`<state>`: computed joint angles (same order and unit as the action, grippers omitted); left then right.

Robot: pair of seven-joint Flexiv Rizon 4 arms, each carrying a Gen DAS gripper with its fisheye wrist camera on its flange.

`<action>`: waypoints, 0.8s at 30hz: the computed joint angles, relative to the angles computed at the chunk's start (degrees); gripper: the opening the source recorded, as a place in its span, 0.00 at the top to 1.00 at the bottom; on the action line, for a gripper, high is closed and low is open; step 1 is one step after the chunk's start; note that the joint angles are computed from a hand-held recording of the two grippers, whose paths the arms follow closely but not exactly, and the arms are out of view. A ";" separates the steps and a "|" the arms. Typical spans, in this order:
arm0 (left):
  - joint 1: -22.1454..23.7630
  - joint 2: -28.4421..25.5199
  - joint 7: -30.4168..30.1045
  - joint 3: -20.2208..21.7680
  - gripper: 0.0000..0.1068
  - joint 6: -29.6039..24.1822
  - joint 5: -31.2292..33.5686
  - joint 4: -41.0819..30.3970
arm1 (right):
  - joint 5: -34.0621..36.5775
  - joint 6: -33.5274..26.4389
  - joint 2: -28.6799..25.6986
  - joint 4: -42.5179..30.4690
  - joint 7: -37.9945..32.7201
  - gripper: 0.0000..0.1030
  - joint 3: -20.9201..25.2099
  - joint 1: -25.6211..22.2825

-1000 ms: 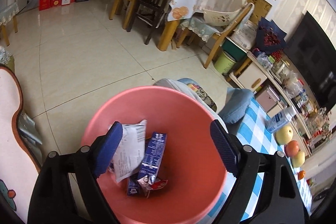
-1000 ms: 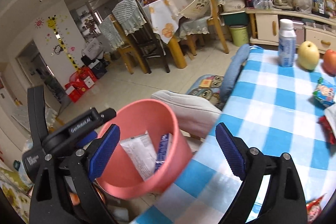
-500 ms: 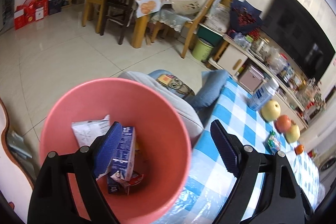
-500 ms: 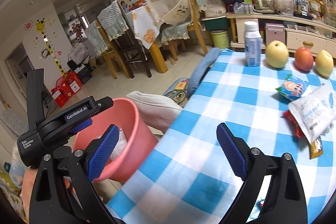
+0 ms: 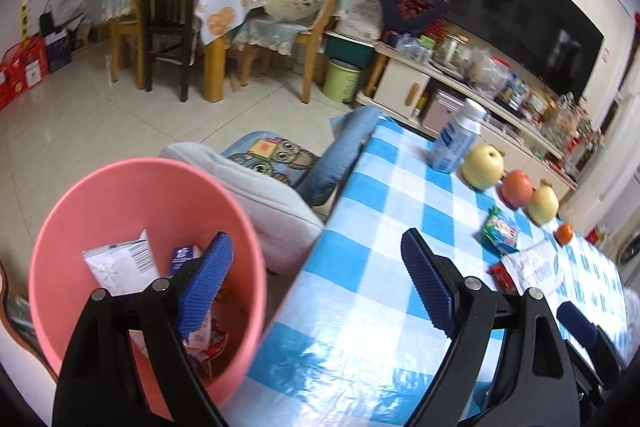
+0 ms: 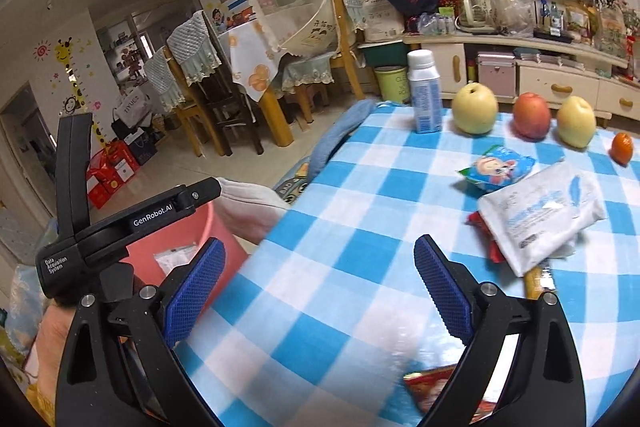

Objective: Collect trash
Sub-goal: 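Move both open grippers back over the table, then grasp the white cleaning-wipes pack with the left gripper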

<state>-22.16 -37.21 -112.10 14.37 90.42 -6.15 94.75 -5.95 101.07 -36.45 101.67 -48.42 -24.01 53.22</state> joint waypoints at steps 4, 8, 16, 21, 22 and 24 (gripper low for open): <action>-0.16 -0.92 1.54 -1.08 0.19 0.07 0.69 -1.68 | 1.07 1.16 0.65 2.23 -0.94 0.08 -2.48 1.31; -0.96 -1.99 3.43 -1.41 0.19 0.13 1.55 -3.38 | 2.41 2.25 1.31 3.23 -2.24 0.08 -1.12 -0.29; -1.16 -4.07 8.49 -4.08 0.19 0.18 2.66 -6.62 | 6.40 3.88 2.61 6.42 -5.31 0.08 -3.20 0.36; -0.81 -5.44 13.89 -7.15 0.19 0.75 3.14 -8.55 | 9.22 4.98 3.75 8.39 -6.91 0.07 -3.75 -0.59; -0.88 -5.78 15.33 -7.66 0.19 0.72 3.40 -9.12 | 9.86 5.20 3.98 8.85 -7.17 0.07 -3.99 -0.84; -0.33 -6.41 19.67 -9.93 0.19 -0.05 4.30 -10.37 | 10.91 5.43 4.60 9.62 -7.52 0.07 -3.60 -2.22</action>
<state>-22.48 -43.62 -92.44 4.44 90.37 -1.84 84.38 4.96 106.49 -31.85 111.29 -55.93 -27.60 51.00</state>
